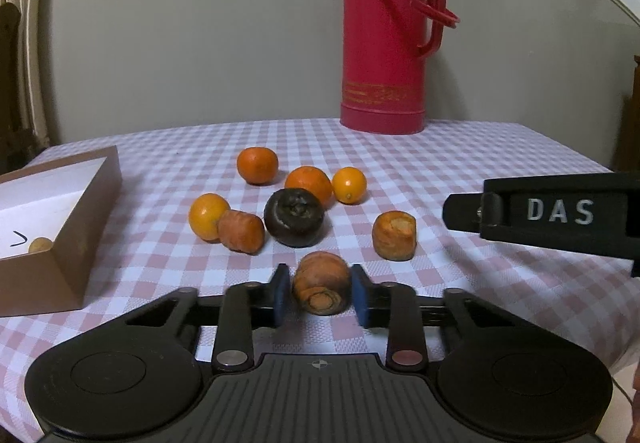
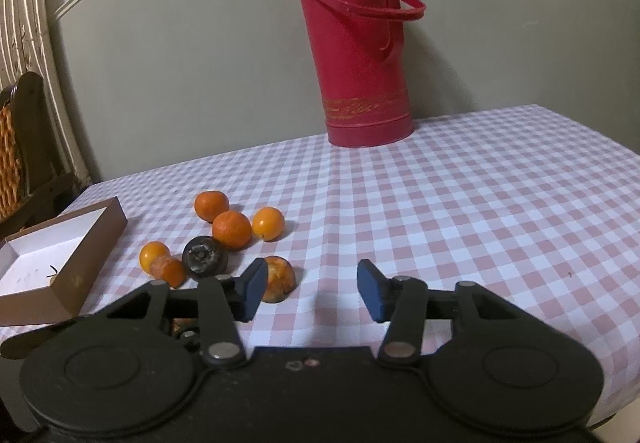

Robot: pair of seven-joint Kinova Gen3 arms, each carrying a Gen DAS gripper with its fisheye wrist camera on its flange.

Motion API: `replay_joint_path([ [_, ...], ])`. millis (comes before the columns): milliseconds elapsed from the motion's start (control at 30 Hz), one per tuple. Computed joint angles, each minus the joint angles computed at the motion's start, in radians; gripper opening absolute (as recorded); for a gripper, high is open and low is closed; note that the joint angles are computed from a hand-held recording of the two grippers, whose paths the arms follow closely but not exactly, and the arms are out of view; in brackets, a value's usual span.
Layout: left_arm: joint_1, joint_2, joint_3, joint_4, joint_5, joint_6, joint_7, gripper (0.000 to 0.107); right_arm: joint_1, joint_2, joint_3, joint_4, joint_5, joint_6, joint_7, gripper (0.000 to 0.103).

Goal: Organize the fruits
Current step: 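Grasp a brown ribbed fruit with the left tool while the right tool grasps a brown cut-top fruit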

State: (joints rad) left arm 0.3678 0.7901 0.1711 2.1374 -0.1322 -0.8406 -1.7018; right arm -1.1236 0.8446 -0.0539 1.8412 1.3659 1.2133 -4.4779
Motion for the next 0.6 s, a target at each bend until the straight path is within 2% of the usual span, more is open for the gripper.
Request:
replay_joint_path([
  [133, 0.003, 0.004, -0.008, 0.007, 0.011, -0.021, -0.008, 0.030, 0.017, -0.001, 0.002, -0.002, 0.024, -0.021, 0.008, 0.036],
  [433, -0.013, -0.002, -0.024, -0.009, 0.047, 0.002, 0.004, 0.030, 0.058, 0.012, 0.010, -0.044, 0.059, -0.087, 0.056, 0.036],
  [600, -0.023, -0.007, -0.032, -0.015, 0.061, 0.016, 0.007, 0.030, 0.073, 0.024, 0.027, -0.083, 0.043, -0.114, 0.096, 0.036],
])
